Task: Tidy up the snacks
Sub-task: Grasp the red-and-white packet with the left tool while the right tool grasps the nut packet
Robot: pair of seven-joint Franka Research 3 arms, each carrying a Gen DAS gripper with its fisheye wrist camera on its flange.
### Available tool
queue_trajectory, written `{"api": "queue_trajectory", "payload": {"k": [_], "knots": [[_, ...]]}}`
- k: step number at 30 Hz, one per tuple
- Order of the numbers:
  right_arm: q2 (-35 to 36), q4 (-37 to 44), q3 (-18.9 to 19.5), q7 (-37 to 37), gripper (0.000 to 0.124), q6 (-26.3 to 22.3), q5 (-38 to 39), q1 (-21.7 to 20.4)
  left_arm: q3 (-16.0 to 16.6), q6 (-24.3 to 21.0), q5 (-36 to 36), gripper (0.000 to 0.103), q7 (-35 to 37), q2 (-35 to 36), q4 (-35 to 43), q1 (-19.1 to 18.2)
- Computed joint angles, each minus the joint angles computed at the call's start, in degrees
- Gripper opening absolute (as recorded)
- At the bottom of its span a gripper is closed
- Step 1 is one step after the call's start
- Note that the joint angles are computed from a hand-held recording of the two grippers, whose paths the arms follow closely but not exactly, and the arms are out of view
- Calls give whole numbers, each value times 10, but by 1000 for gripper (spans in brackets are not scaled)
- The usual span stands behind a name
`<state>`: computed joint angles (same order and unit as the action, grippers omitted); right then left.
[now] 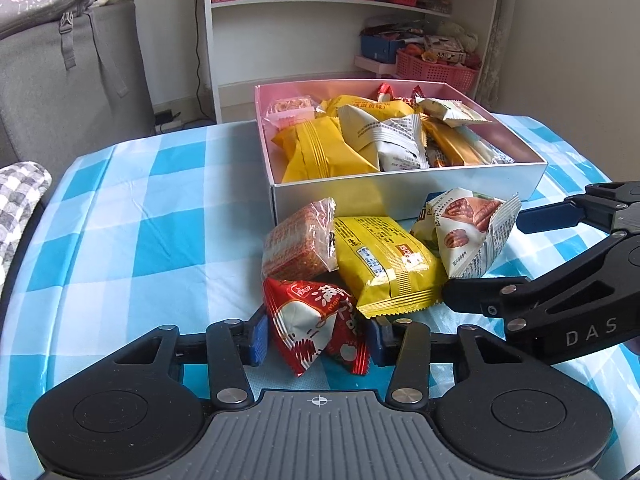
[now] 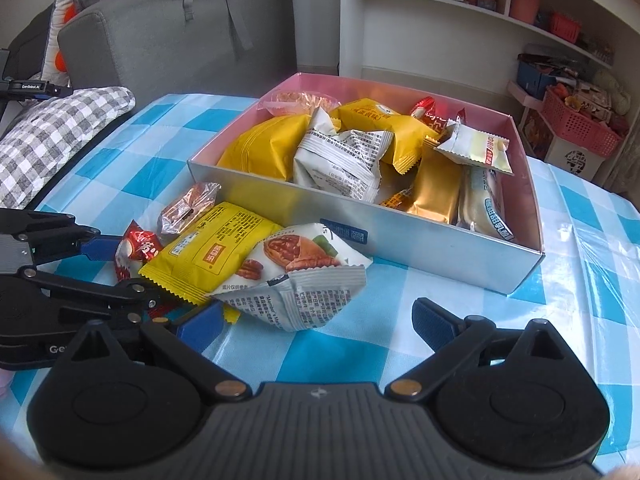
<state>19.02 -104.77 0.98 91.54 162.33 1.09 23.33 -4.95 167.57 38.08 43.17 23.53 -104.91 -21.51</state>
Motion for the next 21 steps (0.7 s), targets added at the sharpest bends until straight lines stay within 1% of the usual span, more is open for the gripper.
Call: {"api": "queue_trajectory", "payload": {"k": [2,4,6,8,10,13,17,18,20,21], "knots": [[3,3,7,-9,98,3,9,-5,-6,1,-9,38,7,0,-1,6],[3,2,20,-32,98,6,29,-16,-12,1,-19,35,16,-1,-2,11],[2,2,37,-62,98,6,60,-30,-21,0,-34,33,31,-2,-3,19],[1,5,54,-90,99,1,100,-45,-21,-3,-38,33,40,-3,-3,19],[0,7,57,-101,99,2,124,-47,-18,-8,-34,33,46,-7,-6,14],[2,9,39,-77,99,8,126,-32,-23,-11,-43,33,56,-11,-10,18],[9,18,23,-32,93,10,123,-22,-28,-16,-53,33,72,-16,-15,24],[11,20,17,-17,92,9,117,-17,-33,-18,-59,33,80,-17,-17,27],[16,29,-9,28,89,-7,79,3,-41,-22,-71,33,100,-21,-22,35],[18,33,-12,37,89,-15,66,5,-44,-23,-77,33,108,-24,-25,37]]}}
